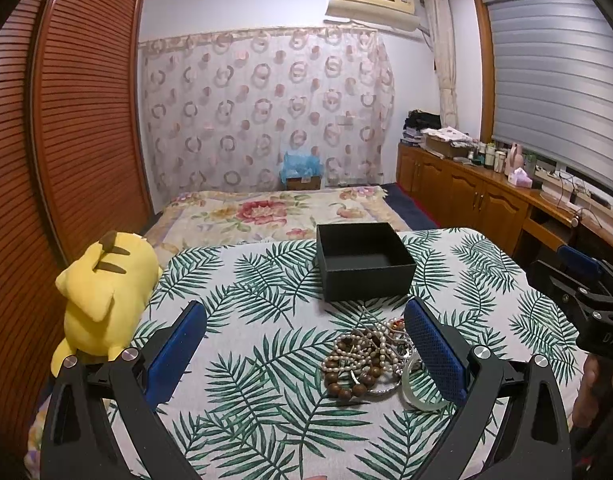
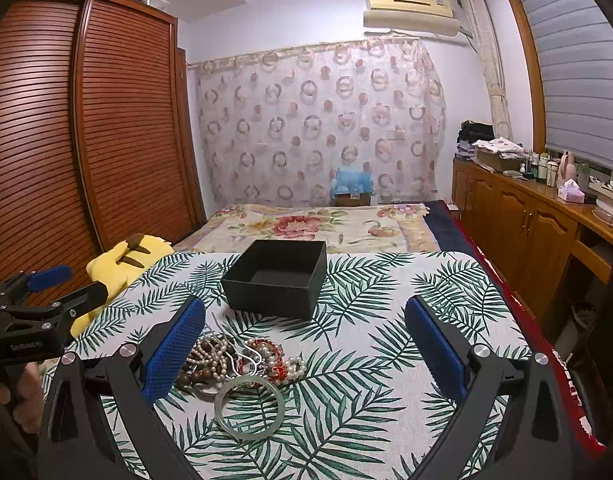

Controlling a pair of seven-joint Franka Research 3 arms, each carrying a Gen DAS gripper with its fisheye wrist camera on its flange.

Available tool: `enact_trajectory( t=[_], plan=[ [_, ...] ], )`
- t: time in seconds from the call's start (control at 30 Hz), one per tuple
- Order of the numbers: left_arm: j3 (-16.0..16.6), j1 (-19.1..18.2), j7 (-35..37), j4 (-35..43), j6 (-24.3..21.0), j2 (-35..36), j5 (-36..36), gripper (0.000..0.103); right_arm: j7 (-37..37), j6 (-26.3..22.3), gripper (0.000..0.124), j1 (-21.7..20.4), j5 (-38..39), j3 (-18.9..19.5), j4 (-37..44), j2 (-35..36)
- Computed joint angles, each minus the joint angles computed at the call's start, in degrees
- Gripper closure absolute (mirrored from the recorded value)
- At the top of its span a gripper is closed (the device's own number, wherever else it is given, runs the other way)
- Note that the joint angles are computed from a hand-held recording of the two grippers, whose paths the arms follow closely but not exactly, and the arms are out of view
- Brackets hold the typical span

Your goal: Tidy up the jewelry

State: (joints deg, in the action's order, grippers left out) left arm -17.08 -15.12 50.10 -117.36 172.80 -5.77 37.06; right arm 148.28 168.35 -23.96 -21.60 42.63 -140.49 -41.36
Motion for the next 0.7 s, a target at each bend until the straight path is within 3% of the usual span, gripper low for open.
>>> enact_trajectory(
  t=[0.7],
  plan=[
    [0.1, -0.1, 0.5, -0.1, 0.1, 0.0, -0.6, 0.007, 0.2, -0.1, 0.023, 0.3, -0.3, -0.3, 0.1, 0.1]
  ],
)
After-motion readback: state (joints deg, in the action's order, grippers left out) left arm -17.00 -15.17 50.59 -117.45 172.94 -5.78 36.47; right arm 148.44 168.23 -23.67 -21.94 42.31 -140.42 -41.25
